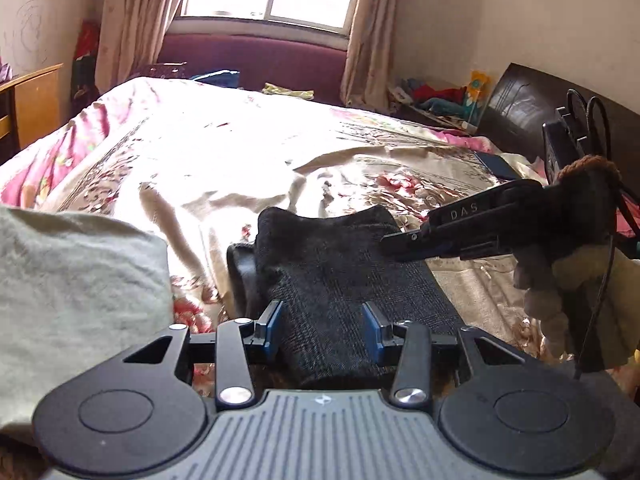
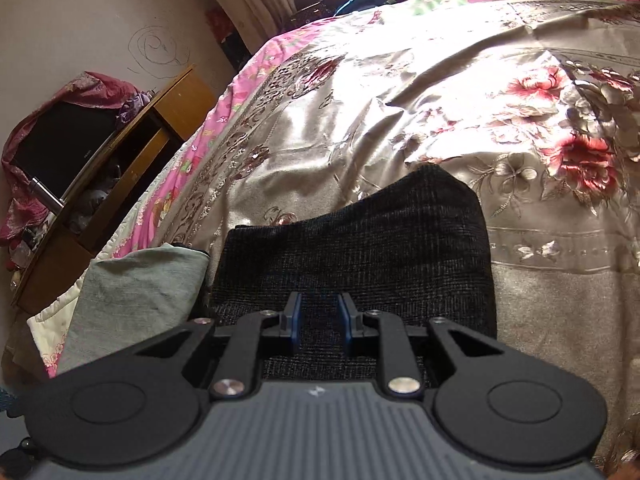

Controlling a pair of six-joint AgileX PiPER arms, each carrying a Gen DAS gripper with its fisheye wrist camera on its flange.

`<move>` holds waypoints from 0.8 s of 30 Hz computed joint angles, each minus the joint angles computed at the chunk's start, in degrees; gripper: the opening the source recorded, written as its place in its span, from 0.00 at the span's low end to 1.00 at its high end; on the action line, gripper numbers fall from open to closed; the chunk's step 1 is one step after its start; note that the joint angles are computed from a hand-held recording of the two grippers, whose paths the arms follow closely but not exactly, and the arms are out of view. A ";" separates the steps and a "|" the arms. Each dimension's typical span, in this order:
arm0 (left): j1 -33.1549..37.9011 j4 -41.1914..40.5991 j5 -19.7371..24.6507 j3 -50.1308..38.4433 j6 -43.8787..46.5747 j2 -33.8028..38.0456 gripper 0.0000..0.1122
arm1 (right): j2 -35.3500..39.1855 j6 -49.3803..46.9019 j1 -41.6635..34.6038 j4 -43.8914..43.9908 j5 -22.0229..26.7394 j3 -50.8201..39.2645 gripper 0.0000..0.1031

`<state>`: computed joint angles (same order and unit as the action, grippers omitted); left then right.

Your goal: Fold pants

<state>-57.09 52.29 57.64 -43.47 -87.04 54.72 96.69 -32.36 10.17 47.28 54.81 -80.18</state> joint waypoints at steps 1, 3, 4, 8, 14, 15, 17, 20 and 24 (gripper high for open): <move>3.88 -0.51 -3.45 -0.77 2.81 2.80 0.49 | -0.37 -0.67 -0.50 -0.07 -1.44 1.10 0.21; 12.27 -3.65 -10.05 -1.81 9.58 7.78 0.49 | -1.08 -3.33 -1.48 -0.84 -6.01 3.72 0.21; 16.26 -6.70 -11.37 -2.48 13.22 10.48 0.49 | -0.78 -3.95 -2.01 -1.38 -7.49 4.22 0.23; 28.33 -17.22 -21.60 0.28 22.92 13.74 0.60 | 3.37 -7.12 -6.12 1.46 -5.93 3.25 0.31; 26.38 -14.39 -17.04 -1.00 22.49 11.28 0.61 | 7.45 -12.31 -11.49 8.95 -1.32 2.29 0.38; 27.69 -16.40 -17.98 -1.21 24.69 11.20 0.61 | 8.05 -13.06 -12.34 10.25 -0.14 2.24 0.39; 31.50 -22.62 -21.15 -1.45 31.09 12.67 0.63 | 10.17 -13.10 -13.59 11.33 3.78 0.71 0.43; 36.80 -33.71 -26.53 -0.98 40.19 15.34 0.75 | 12.59 -13.52 -13.19 11.11 6.31 -0.74 0.46; 38.49 -36.24 -29.06 -1.07 43.00 18.21 0.89 | 16.45 -14.51 -12.00 14.94 7.57 -1.92 0.57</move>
<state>-18.60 16.05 28.57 -44.54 -44.03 72.93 113.14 -46.87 -1.83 62.22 62.38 -82.10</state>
